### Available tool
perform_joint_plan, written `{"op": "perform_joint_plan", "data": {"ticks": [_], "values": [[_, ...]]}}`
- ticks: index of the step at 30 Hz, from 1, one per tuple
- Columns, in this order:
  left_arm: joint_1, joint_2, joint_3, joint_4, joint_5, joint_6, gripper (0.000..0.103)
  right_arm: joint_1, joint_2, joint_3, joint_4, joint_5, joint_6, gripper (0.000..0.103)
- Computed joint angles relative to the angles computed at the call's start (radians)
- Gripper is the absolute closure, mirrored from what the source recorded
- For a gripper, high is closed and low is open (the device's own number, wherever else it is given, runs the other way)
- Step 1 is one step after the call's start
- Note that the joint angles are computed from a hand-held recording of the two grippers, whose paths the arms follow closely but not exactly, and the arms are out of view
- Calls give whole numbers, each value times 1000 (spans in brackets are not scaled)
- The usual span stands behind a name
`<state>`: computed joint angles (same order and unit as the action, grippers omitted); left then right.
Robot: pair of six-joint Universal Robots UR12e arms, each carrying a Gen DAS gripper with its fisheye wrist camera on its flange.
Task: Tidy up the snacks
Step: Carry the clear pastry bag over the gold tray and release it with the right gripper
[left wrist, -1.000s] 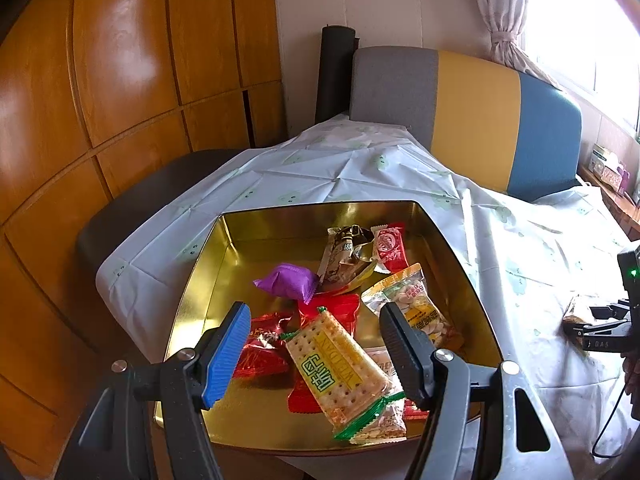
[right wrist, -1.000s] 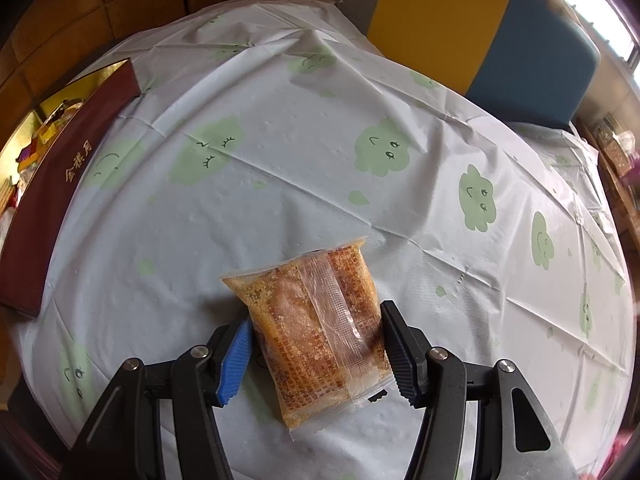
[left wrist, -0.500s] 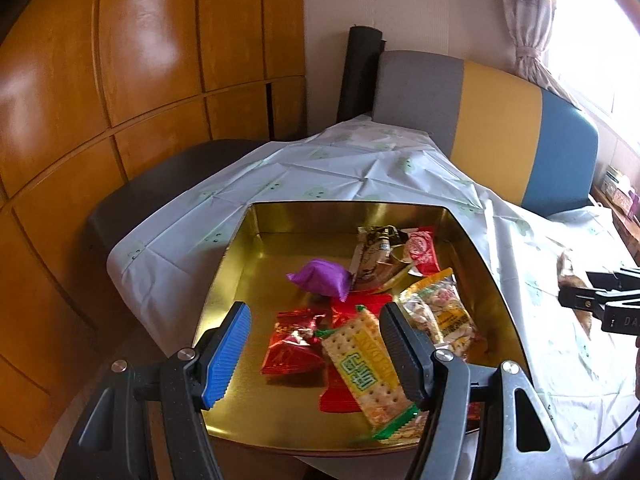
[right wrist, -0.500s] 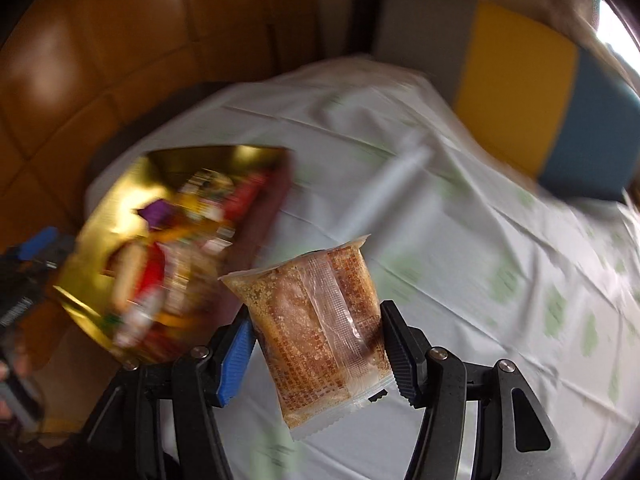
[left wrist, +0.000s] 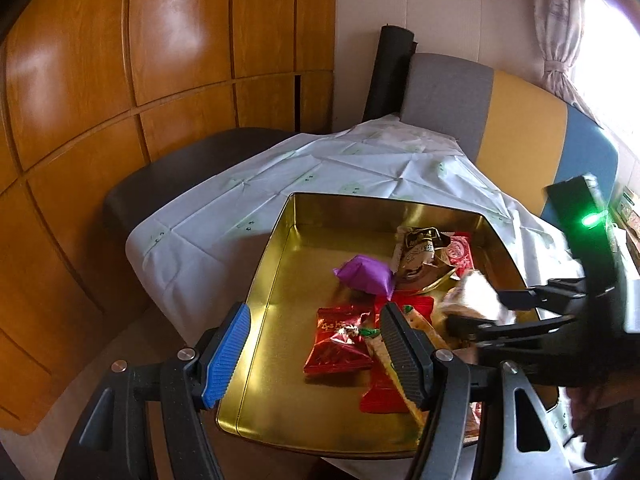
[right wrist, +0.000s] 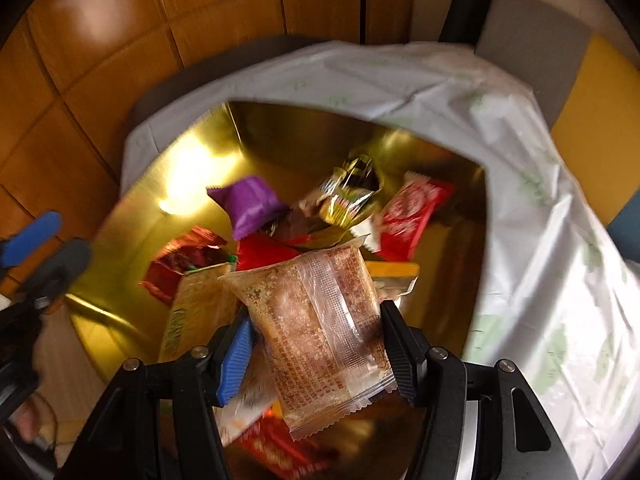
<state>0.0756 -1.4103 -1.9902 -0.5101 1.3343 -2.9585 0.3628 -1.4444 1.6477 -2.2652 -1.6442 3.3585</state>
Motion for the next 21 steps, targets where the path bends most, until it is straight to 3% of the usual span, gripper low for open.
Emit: {"op": "perform_joint_plan", "data": {"ticks": [6,9,12,13,16,21], "values": [[1,-5,3,-5,2,-6,35,-9,-11,9,-23,43,38,40],[0,-6,4,-8,1,-9,35,-11,-27,33,-72,45,59,30],[-3,-5,4,-7,3,-7,35,-9,-44,51,-106,36,69,31],[-3,-5,5,-8,2,-7,35,-6,-48,56,-115,32,67,33],[-4,-3,6,-11,1,-6,35,1,-58,65,-108,23,57,60],[-7,3,4,-6,-1,0,35,1,-60,72,-118,21,66,61]]}}
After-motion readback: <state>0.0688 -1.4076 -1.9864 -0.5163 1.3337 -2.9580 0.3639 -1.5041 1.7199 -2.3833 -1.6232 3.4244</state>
